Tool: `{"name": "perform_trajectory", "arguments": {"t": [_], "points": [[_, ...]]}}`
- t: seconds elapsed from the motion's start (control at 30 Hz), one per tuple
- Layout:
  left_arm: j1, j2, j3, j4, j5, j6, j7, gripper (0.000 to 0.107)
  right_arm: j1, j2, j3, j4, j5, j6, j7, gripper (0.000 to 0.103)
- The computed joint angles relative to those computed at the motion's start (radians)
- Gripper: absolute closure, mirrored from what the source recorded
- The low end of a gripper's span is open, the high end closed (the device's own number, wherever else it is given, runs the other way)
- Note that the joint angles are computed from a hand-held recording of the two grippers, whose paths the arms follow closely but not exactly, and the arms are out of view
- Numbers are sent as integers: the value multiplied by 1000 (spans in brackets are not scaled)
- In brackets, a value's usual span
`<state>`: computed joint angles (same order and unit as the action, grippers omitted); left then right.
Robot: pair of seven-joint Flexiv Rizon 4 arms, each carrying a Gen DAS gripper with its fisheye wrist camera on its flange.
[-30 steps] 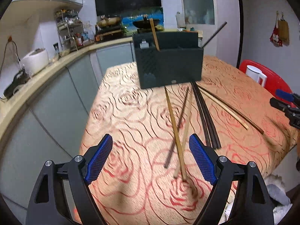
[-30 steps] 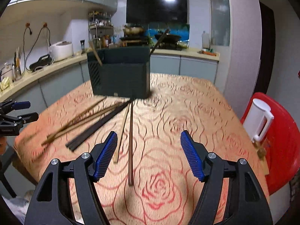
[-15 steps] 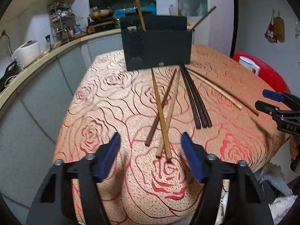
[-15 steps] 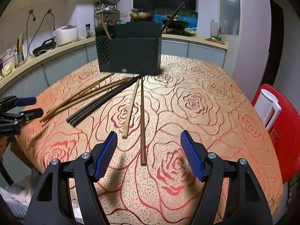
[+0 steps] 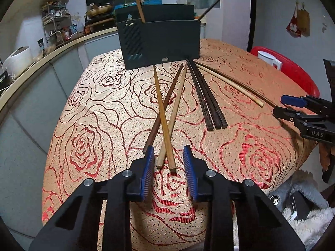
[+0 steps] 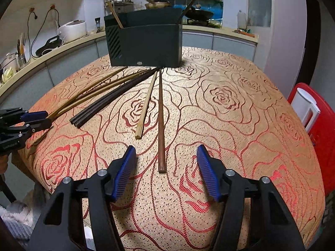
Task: Organize utensils
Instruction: 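Move both tools back down to the remaining chopsticks on the table, then grasp a light wooden chopstick with the left tool while the right tool grasps a brown chopstick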
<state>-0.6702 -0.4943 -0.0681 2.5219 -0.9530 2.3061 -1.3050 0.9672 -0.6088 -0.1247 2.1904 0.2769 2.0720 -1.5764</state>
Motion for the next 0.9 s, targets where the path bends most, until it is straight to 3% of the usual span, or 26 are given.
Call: {"name": "perform_trajectory", "arguments": {"t": [0.37, 0.6, 0.9], "points": [[-1, -1, 2, -5, 13, -13, 18, 96, -16, -10, 23, -6, -4, 21, -10, 57], [5, 3, 1, -3, 38, -16, 12, 100, -31, -4, 32, -7, -18, 11, -13, 81], [11, 14, 6, 5, 80, -9, -4, 100, -49, 2, 44, -7, -38, -3, -1, 93]]}}
